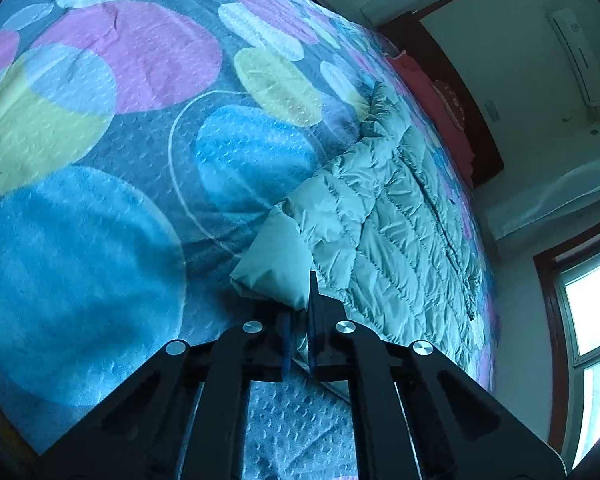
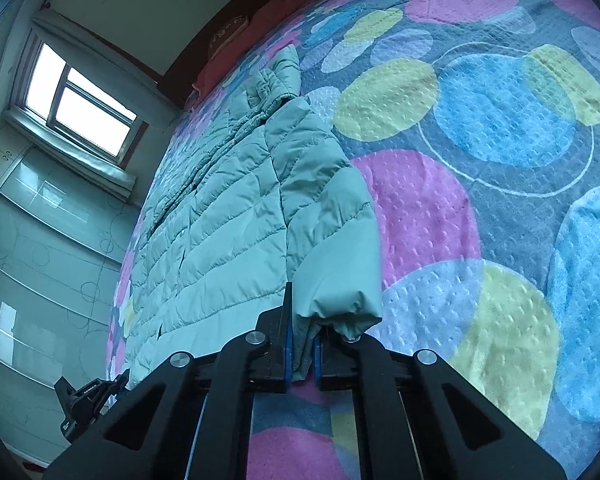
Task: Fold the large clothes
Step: 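Close both grippers on the folded jacket edge, then lift the gripped jacket edge and fold it over the jacket body, then open both grippers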
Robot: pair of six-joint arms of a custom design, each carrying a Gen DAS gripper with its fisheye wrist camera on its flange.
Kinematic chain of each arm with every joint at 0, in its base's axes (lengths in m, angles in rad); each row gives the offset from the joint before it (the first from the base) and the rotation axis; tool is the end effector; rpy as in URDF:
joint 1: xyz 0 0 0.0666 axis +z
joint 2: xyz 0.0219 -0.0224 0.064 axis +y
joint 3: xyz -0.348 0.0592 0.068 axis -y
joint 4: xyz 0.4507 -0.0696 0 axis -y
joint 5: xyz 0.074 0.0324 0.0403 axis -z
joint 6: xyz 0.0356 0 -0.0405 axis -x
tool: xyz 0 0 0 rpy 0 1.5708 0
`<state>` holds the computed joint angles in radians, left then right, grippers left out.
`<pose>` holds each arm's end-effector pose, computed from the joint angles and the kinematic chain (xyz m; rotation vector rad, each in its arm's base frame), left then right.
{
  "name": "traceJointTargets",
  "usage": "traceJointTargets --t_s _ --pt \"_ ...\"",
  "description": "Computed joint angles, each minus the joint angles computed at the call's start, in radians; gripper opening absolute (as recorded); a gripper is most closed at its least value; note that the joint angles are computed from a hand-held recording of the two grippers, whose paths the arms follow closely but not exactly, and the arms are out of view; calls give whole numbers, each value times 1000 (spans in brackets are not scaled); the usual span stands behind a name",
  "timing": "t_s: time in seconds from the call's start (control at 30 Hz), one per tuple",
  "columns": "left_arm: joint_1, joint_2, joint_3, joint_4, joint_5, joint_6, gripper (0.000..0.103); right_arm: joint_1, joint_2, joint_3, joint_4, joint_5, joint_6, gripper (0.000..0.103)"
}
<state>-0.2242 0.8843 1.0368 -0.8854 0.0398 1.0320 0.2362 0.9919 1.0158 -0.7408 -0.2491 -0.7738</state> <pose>0.3708 -0.0864 0.4379 -0.9246 2.2175 -0.6673 0.4070 0.1066 0.3984 0.5038 2.3419 0.7885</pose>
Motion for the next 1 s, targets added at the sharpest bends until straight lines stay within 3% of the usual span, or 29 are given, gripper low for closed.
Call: traceJointTargets --t_s 0.3,0.53,0.77,1.0 --pt "15 90 164 92 30 -101 2 -27 51 98 75 -101 -24 5" --pt "30 319 412 110 10 -196 2 -59 241 314 156 -146 -19 5" --pt "54 630 751 38 -39 -285 2 -70 531 643 138 -133 20 5" --pt "75 957 1142 -101 -75 -337 2 -83 874 1070 -28 -106 72 5"
